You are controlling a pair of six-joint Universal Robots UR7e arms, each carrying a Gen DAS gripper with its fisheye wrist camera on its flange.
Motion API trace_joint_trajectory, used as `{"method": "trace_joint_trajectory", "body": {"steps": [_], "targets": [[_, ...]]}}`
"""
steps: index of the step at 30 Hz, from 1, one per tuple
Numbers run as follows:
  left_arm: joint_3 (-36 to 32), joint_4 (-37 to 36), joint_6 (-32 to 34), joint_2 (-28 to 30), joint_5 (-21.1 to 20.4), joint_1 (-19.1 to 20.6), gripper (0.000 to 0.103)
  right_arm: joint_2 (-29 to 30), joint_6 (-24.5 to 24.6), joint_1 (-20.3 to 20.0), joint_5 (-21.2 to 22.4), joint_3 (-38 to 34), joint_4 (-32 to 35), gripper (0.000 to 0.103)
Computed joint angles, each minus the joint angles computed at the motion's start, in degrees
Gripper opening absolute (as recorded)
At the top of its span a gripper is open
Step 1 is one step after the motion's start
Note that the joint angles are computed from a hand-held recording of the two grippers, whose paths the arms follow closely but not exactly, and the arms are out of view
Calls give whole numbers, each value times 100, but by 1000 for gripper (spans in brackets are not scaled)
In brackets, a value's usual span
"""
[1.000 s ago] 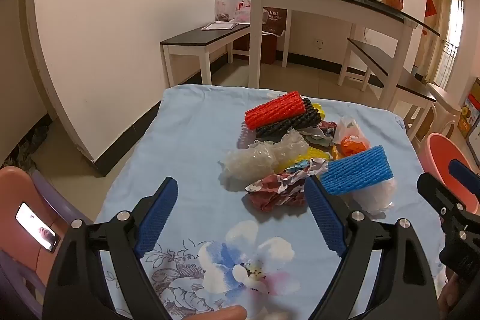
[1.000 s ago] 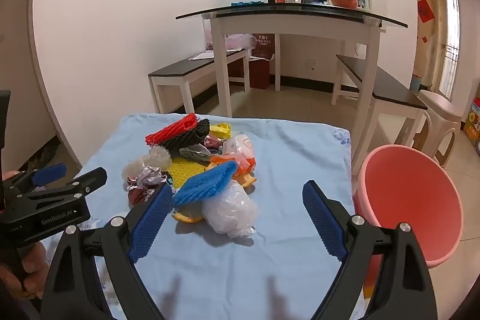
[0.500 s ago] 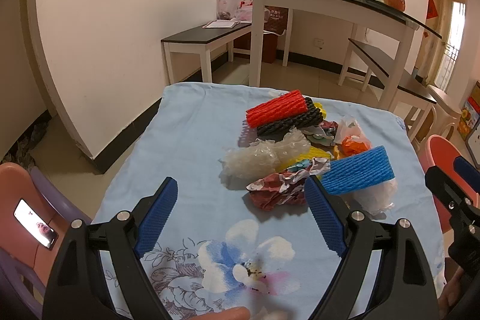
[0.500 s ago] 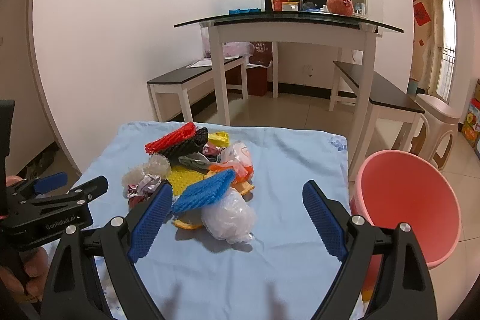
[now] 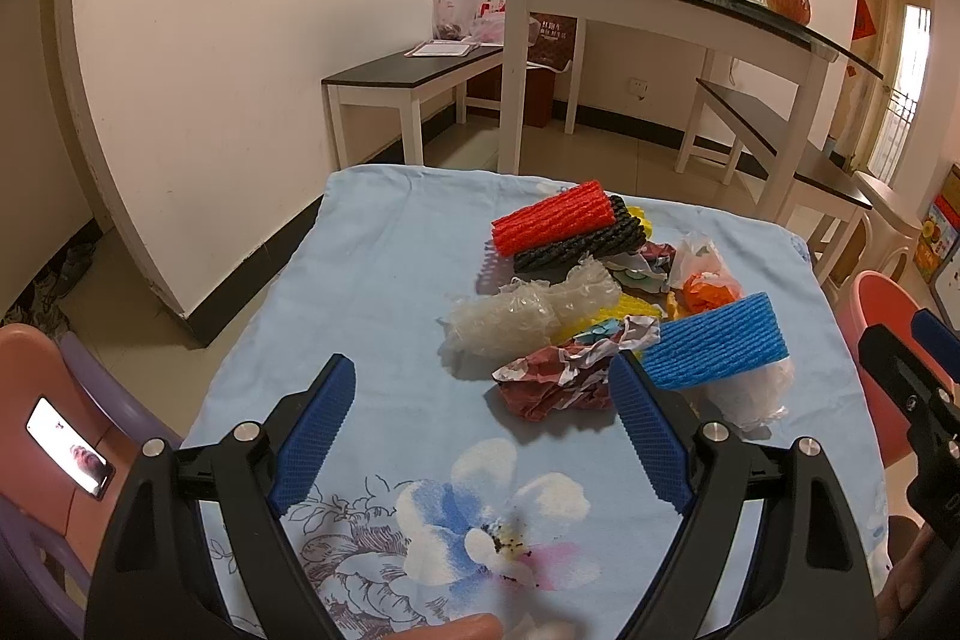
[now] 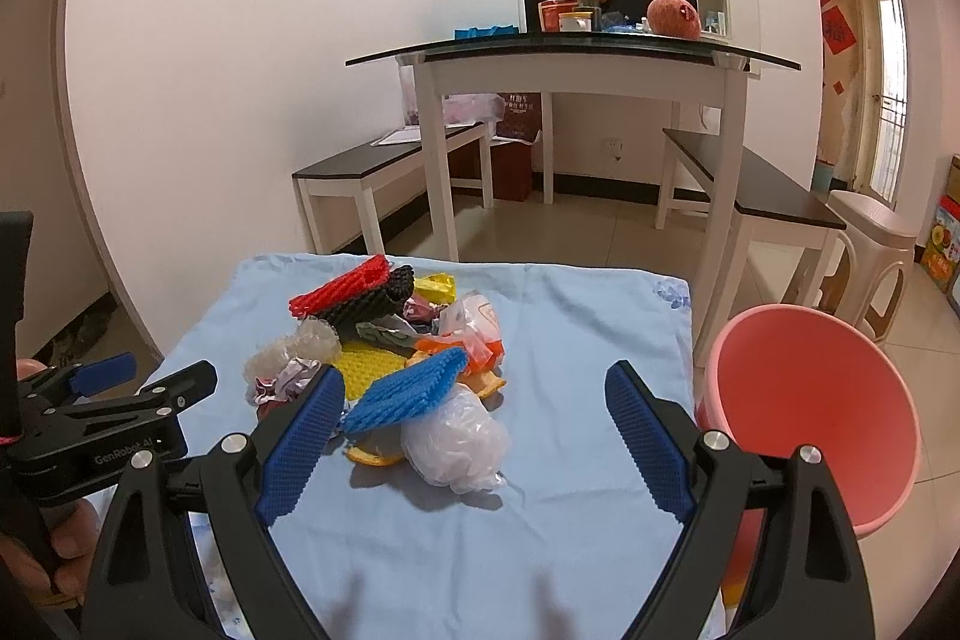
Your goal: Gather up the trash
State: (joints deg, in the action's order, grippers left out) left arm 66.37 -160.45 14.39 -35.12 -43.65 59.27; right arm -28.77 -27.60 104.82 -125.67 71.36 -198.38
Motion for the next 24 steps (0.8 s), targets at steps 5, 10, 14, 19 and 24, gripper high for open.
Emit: {"method": "trace_joint_trajectory", "body": {"steps": [5,10,14,19,24], "targets": [[1,-1,-10,0,-1,1,87,-5,3,0,2,-1,-13,87],[2,4,-11,-4,-11,3,87,-11,-2,-2,10,11,-18,87],[0,6,-17,-3,-11,3,87,-12,12,-3,5,8,-7,87],[-3,12,-24,-3,-10,4,87,-23,39,-10,8,26,10,87],[-4,18,-25,-5,-21,7,87,-22,52,-11,12,29,3,87]]}}
